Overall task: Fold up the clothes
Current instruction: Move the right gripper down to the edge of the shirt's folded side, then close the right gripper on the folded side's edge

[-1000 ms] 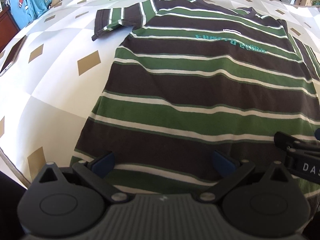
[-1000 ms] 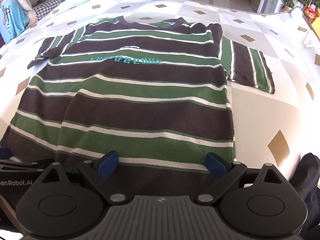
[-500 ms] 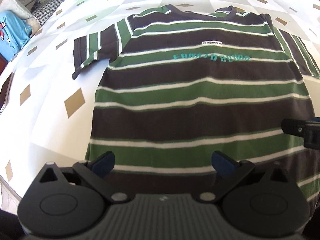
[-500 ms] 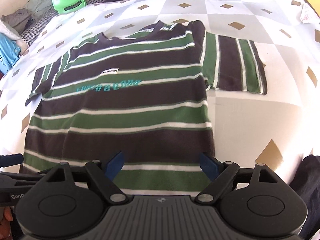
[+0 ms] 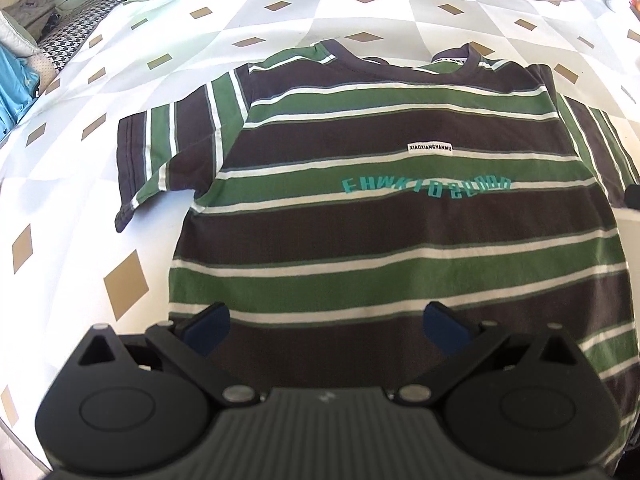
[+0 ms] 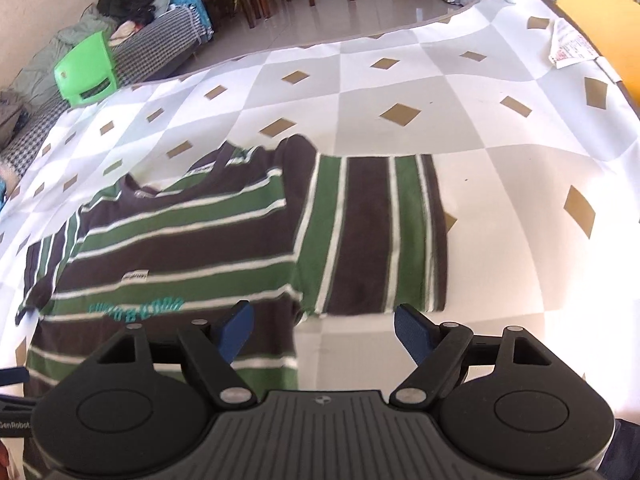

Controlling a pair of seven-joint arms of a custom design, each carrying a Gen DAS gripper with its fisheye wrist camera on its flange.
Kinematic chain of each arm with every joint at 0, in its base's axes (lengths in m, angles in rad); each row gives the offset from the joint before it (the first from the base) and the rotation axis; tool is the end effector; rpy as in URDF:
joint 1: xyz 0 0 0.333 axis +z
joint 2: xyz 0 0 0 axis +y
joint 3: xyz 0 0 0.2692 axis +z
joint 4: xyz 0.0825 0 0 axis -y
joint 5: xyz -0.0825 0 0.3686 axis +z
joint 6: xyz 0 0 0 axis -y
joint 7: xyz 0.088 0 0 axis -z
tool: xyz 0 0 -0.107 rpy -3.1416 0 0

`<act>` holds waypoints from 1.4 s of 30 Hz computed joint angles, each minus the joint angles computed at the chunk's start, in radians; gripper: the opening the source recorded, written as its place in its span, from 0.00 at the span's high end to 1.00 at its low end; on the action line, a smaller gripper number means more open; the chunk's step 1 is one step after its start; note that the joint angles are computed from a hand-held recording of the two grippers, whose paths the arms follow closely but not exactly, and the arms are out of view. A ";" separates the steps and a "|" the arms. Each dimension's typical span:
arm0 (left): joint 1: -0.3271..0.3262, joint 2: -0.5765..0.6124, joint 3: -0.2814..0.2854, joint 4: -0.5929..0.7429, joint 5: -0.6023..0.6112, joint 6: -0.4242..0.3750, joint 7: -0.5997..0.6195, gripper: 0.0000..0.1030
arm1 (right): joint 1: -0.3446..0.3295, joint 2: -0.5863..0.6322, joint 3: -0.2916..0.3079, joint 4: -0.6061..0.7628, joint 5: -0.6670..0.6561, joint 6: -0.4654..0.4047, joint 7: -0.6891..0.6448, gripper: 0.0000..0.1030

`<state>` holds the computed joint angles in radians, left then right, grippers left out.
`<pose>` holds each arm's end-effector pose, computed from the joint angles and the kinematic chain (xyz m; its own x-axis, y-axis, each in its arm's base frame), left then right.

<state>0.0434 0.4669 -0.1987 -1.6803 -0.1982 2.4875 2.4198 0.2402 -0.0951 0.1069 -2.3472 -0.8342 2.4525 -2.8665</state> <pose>0.6616 -0.0881 0.3382 -0.7274 -0.6828 -0.0682 -0.6084 0.6876 -0.3962 0.4725 0.1708 0.3532 -0.7364 -0.6587 -0.1543 -0.4834 0.6719 -0.5611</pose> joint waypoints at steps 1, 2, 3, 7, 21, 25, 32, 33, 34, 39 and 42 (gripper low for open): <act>-0.001 0.009 -0.003 0.010 -0.002 0.003 0.000 0.00 | -0.007 -0.006 -0.006 -0.009 -0.011 0.003 0.005 0.26; -0.003 0.017 -0.005 0.021 -0.005 0.006 0.000 0.00 | -0.015 -0.012 -0.011 -0.018 -0.022 0.006 0.011 0.26; -0.003 0.027 -0.009 0.031 -0.009 0.014 0.002 0.00 | -0.025 -0.017 -0.016 -0.027 -0.033 0.009 0.016 0.26; 0.007 0.065 -0.029 0.067 -0.047 0.040 0.009 0.00 | -0.062 -0.021 -0.036 -0.052 -0.044 0.046 0.028 0.28; -0.015 0.163 -0.008 0.183 0.027 -0.016 -0.098 0.00 | -0.119 0.047 -0.072 -0.043 -0.083 0.130 0.022 0.30; -0.018 0.166 -0.008 0.177 0.039 -0.007 -0.099 0.00 | -0.101 0.077 -0.073 -0.010 -0.099 0.083 -0.015 0.37; -0.009 0.162 -0.014 0.171 0.030 -0.008 -0.102 0.00 | -0.058 0.118 -0.079 0.041 -0.100 -0.003 -0.083 0.57; -0.008 0.162 -0.015 0.170 0.028 -0.007 -0.102 0.00 | -0.055 0.119 -0.081 0.044 -0.100 -0.007 -0.085 0.61; -0.007 0.162 -0.015 0.169 0.026 -0.007 -0.102 0.00 | -0.052 0.119 -0.083 0.045 -0.099 -0.011 -0.086 0.66; -0.008 0.165 -0.016 0.172 0.023 -0.009 -0.103 0.00 | -0.046 0.114 -0.088 0.043 -0.095 -0.014 -0.076 0.90; -0.007 0.164 -0.017 0.169 0.022 -0.003 -0.102 0.00 | -0.049 0.101 -0.090 0.029 -0.096 0.004 -0.045 0.92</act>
<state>0.0361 0.6309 -0.2158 -1.5112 -0.1761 2.4841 2.3183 0.1912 0.0057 0.0164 -2.3180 -0.9298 2.4563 -2.9117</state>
